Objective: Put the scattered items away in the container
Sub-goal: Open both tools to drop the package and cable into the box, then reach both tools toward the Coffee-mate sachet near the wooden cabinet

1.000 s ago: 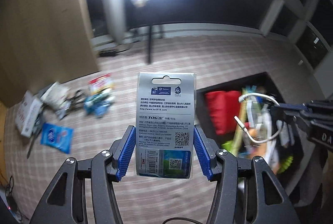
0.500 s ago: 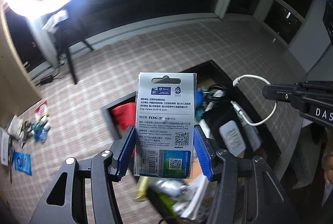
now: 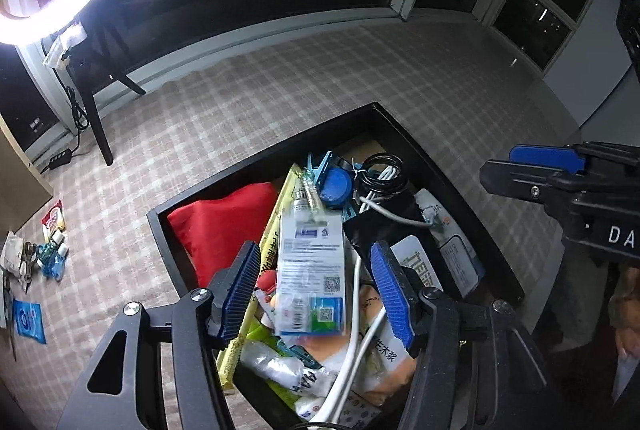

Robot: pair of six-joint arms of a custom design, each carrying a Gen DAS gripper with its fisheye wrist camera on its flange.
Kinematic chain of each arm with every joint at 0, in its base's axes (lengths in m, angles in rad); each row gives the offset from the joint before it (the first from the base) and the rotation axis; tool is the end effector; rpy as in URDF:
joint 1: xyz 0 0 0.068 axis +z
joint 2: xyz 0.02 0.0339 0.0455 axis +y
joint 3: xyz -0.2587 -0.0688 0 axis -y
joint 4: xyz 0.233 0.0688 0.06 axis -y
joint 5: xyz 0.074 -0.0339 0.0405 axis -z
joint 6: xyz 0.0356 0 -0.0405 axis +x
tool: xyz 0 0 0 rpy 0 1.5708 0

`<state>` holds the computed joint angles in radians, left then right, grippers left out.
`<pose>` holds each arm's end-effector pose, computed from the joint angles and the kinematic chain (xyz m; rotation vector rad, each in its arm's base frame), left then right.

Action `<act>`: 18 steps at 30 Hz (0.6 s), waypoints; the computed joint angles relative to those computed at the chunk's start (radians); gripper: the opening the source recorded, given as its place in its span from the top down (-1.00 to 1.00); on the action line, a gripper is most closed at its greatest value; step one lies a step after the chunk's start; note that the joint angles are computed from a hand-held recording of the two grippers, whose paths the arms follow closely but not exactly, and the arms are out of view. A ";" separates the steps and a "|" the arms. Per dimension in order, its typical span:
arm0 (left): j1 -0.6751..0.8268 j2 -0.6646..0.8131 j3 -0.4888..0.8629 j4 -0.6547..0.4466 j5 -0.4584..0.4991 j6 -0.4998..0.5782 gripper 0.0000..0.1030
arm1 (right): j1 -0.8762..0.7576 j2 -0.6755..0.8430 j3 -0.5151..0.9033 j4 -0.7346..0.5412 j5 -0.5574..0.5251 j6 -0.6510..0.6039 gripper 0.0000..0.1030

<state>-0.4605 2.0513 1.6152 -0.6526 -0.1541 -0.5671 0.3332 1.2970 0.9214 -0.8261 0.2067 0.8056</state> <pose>0.3847 -0.1847 0.2021 -0.1910 2.6379 -0.1417 0.2179 0.0677 0.2314 0.6880 2.6331 0.0361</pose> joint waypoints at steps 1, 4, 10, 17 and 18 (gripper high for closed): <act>0.002 -0.006 -0.007 0.001 -0.004 -0.001 -0.07 | -0.002 0.003 0.002 0.002 -0.003 0.001 0.14; 0.012 -0.026 -0.032 0.007 -0.007 0.000 -0.07 | 0.007 0.017 0.011 0.006 -0.004 0.015 0.14; 0.049 -0.087 -0.133 0.035 -0.011 -0.007 -0.07 | 0.037 0.077 0.052 0.039 -0.014 0.022 0.14; 0.129 -0.239 -0.361 0.093 -0.019 -0.013 -0.07 | 0.092 0.222 0.155 0.088 -0.033 0.035 0.14; 0.142 -0.261 -0.392 0.100 -0.019 -0.012 -0.07 | 0.102 0.252 0.182 0.093 -0.036 0.035 0.14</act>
